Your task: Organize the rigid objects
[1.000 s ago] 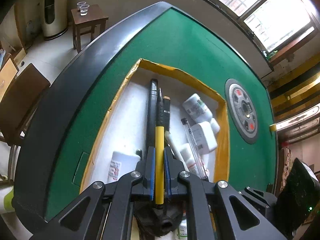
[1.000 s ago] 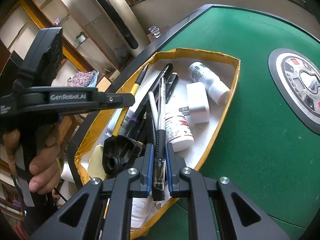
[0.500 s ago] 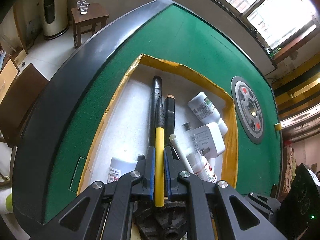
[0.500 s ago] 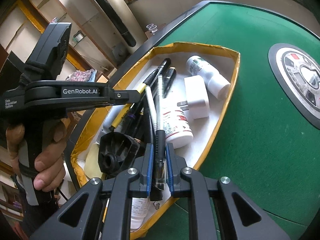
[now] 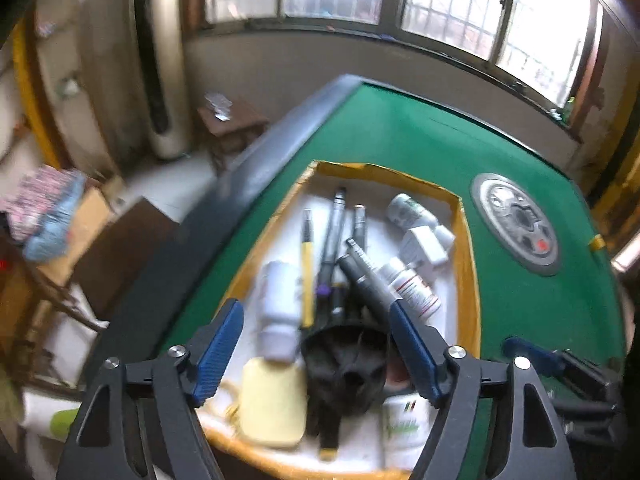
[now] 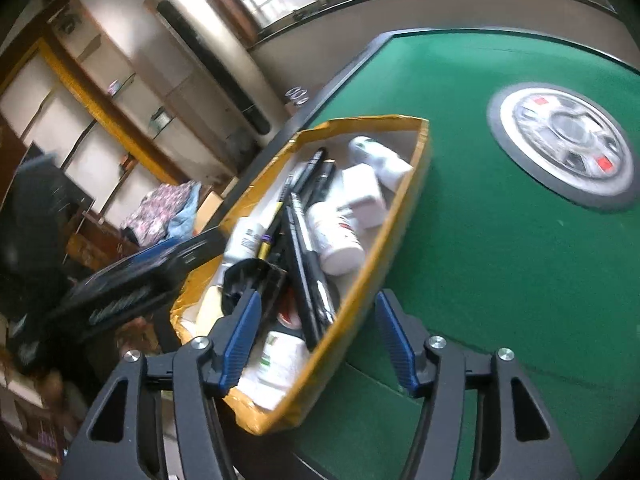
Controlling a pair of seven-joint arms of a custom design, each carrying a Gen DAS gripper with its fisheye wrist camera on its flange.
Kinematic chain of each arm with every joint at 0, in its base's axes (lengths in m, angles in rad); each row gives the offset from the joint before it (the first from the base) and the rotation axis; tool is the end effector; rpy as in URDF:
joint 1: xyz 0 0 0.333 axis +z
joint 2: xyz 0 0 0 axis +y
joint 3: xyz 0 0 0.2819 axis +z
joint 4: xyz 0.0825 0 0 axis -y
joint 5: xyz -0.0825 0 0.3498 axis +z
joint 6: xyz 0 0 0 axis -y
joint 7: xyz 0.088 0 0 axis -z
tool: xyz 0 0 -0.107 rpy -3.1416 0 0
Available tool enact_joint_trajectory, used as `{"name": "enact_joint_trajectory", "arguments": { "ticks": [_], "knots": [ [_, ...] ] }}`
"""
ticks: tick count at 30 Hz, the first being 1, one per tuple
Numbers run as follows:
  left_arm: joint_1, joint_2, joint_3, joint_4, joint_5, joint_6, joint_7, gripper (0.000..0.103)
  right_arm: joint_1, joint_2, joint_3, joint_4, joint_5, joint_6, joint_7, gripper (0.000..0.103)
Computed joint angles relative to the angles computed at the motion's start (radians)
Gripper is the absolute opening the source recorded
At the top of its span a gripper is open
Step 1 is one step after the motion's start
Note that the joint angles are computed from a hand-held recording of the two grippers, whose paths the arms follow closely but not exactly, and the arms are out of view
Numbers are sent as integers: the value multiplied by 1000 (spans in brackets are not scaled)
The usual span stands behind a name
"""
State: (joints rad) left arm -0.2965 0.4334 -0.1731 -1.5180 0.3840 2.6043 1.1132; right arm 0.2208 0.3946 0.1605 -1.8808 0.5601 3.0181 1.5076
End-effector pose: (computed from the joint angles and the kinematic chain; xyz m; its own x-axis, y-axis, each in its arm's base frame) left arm 0.6141 -0.2971 0.4720 -0.2338 -0.9723 0.0025 -0.7472 0.1780 -0.6404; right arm 0.6065 0.1899 0.3703 0.0272 -0.9056 -0.4232 -0.7953 0.2369 -0.5580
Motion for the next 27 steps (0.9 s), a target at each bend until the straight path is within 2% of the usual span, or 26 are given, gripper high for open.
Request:
{"name": "enact_joint_trajectory", "arguments": {
  "ticks": [3, 7, 10, 13, 19, 27],
  "knots": [
    [1, -59, 2, -86, 11, 31, -28, 81, 15, -22, -4, -35, -2, 3, 12, 60],
    [-15, -111, 22, -149, 84, 35, -93, 81, 87, -40, -67, -63, -85, 11, 92, 63],
    [-16, -150, 23, -197, 129, 52, -133, 82, 136, -62, -107, -98, -154, 38, 156, 69],
    [-14, -165, 25, -214, 173, 38, -164, 83, 190, -72, -164, -113, -239, 42, 239, 70],
    [7, -183, 15, -243, 189, 43, -165, 83, 235, -59, -218, -94, -350, 15, 374, 70],
    [14, -168, 13, -227, 201, 28, -157, 83, 244, -44, -235, -64, -456, -25, 485, 70]
  ]
}}
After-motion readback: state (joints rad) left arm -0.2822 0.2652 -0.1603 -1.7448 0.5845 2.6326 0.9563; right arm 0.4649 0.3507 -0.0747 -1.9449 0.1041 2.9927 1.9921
